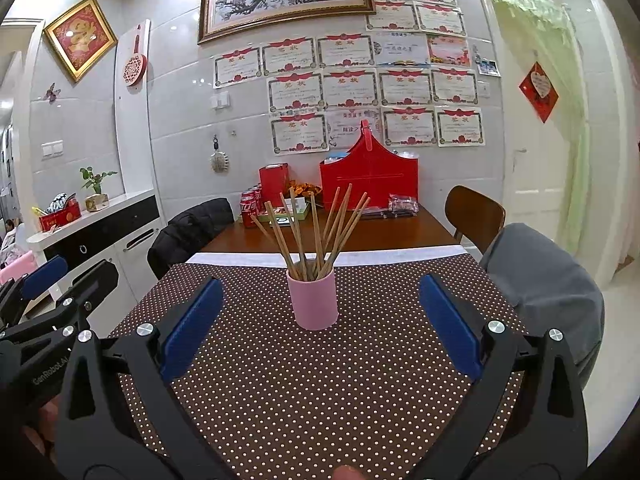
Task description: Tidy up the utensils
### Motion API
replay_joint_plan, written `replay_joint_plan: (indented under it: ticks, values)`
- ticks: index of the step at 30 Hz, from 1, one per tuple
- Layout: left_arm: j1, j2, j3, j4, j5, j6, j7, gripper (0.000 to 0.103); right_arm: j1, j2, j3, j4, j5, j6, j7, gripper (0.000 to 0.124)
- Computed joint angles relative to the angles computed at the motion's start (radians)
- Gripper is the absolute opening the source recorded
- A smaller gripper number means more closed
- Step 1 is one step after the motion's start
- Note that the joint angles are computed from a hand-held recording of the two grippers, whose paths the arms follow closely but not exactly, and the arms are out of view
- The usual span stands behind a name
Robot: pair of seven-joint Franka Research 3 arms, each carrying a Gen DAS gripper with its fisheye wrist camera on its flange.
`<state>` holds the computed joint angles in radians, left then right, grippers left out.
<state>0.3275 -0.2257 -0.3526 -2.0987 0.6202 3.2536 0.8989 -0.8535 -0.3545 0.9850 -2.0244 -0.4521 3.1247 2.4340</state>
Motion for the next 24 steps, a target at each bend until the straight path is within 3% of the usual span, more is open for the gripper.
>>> replay_joint_plan:
  ticks: [9, 24]
  values:
    - [0.022, 0.000, -0.013, 0.002, 0.009, 0.000, -0.009, 0.084, -0.005, 0.004, 0.007, 0.007, -0.011, -0.004, 0.010, 0.097]
    - [0.002, 0.007, 0.010, 0.005, 0.009, 0.000, 0.001, 0.084, -0.017, 0.015, 0.033, 0.040, -0.046, -0.025, 0.035, 0.097]
